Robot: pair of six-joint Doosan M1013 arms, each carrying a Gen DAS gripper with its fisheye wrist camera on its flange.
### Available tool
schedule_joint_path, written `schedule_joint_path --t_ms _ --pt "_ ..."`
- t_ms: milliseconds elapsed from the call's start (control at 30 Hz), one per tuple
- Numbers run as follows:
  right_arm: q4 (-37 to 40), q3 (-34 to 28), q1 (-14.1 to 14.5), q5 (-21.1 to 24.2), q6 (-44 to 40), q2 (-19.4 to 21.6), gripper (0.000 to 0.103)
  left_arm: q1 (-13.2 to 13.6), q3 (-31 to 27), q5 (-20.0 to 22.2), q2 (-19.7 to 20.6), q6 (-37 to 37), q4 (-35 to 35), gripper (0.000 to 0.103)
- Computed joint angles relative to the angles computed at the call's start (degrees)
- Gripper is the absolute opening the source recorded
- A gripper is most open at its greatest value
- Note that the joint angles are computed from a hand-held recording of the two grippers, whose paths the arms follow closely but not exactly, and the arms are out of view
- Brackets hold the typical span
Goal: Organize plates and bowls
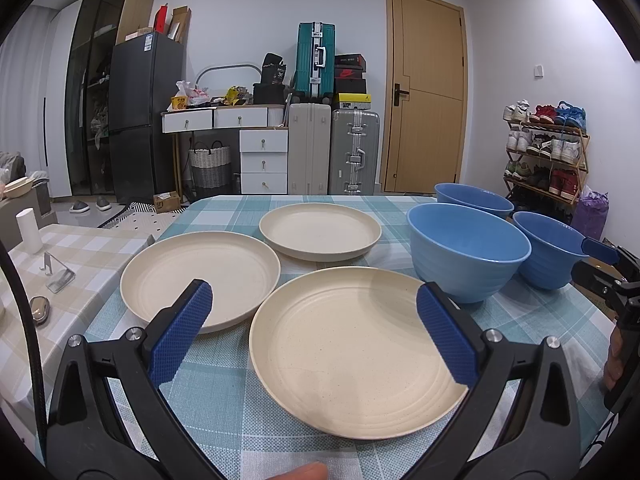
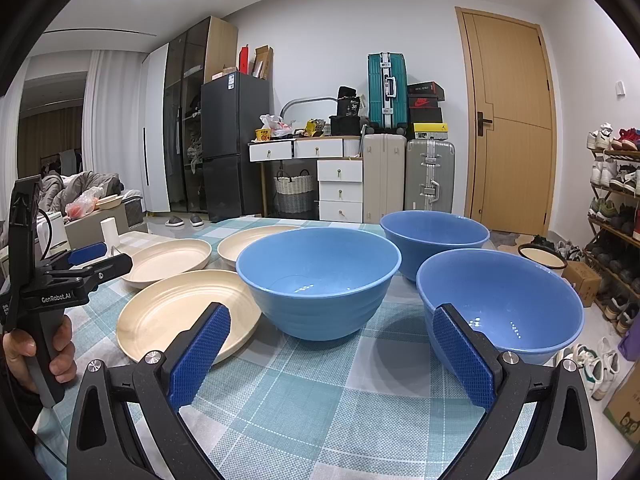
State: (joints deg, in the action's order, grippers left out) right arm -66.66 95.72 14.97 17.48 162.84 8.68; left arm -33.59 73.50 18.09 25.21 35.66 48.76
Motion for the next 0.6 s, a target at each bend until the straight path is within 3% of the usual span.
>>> schedule_joint_path --t_ms 600 --pt "-0.7 0.3 0.1 -0.1 0.9 0.1 0.103 0.0 0.0 0.0 0.0 0.3 -0.4 0.102"
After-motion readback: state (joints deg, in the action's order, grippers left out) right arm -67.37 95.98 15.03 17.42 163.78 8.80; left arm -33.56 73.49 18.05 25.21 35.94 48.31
